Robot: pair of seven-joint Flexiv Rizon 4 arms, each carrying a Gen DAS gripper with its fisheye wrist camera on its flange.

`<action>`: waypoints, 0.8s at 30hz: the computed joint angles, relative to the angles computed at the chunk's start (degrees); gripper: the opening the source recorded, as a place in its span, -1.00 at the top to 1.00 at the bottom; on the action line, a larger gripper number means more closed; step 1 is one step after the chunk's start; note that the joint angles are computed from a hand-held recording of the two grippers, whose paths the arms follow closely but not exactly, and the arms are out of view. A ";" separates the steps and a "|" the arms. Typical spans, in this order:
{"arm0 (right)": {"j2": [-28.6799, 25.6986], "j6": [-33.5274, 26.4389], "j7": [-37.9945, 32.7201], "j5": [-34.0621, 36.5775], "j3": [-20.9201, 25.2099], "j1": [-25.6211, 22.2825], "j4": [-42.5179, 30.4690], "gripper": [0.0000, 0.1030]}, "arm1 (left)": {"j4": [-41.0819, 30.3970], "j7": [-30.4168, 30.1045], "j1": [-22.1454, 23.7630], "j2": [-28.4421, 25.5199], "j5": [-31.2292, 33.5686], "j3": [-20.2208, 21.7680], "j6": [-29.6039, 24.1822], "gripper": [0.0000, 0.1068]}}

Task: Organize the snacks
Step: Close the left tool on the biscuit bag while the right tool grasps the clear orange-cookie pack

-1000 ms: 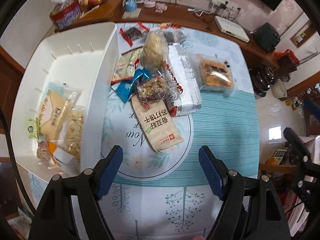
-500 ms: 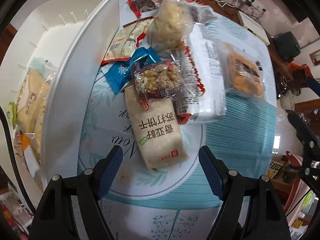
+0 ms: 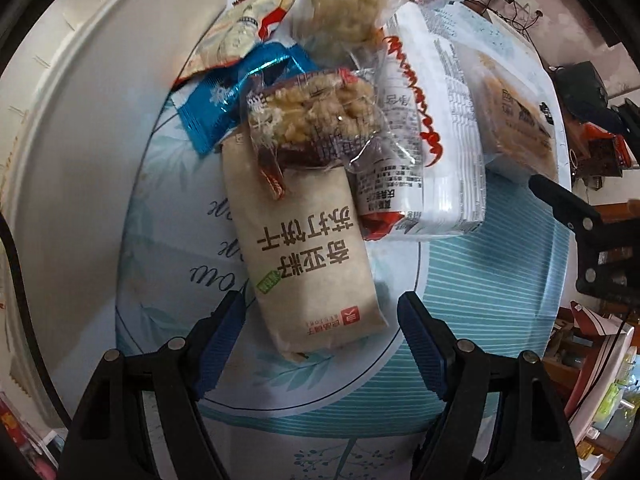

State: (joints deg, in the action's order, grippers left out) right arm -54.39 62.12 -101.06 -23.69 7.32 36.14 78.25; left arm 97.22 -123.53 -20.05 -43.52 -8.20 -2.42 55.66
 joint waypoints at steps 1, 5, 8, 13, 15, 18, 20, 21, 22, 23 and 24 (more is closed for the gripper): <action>-0.81 -1.39 -1.27 0.65 1.26 -0.73 -1.48 -0.76 | -0.06 -0.33 -0.22 -0.05 0.19 0.24 0.41 -0.45; -3.38 -5.18 -5.93 3.50 4.29 -2.19 -6.20 -0.87 | -0.85 -1.36 -0.94 -0.51 1.13 1.14 0.28 -0.45; -5.14 -7.63 -8.35 6.04 5.45 -2.49 -9.54 -0.87 | -3.33 -3.07 -2.19 -1.79 2.14 1.99 -0.79 -0.45; -7.02 -9.70 -9.10 9.29 5.28 -1.89 -12.94 -0.87 | -6.13 -4.77 -3.07 -3.26 3.64 2.57 -2.48 -0.45; -7.29 -9.54 -8.59 10.23 4.99 -1.70 -13.28 -0.87 | -6.93 -6.30 -3.82 -3.41 4.36 3.25 -3.55 -0.35; -8.12 -10.29 -5.68 11.55 4.21 -1.29 -14.86 -0.87 | -8.27 -8.26 -4.98 -3.43 6.08 3.93 -6.14 -0.25; -8.11 -10.45 -2.46 11.78 3.01 -0.51 -15.08 -0.87 | -8.69 -8.69 -5.00 -3.43 6.66 3.76 -6.88 -0.18; -7.98 -10.81 -0.06 11.86 2.26 -0.01 -15.08 -0.86 | -8.86 -9.05 -5.03 -3.40 6.96 3.81 -7.22 -0.10; -7.99 -11.26 1.61 11.87 1.94 0.19 -15.29 -0.86 | -9.03 -9.49 -5.15 -3.39 7.26 3.89 -7.60 -0.08; -8.15 -11.85 3.11 11.80 1.69 0.35 -15.78 -0.85 | -8.81 -9.41 -4.92 -3.32 7.44 3.68 -7.35 -0.07; -8.04 -12.10 5.01 11.77 1.27 0.60 -15.75 -0.82 | -8.94 -9.28 -4.86 -3.34 7.65 3.53 -7.54 -0.05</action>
State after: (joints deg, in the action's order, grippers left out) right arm -62.43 50.02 -96.05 -11.92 8.59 36.74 62.51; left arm 88.28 -132.81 -24.90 -46.87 -0.55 1.11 48.12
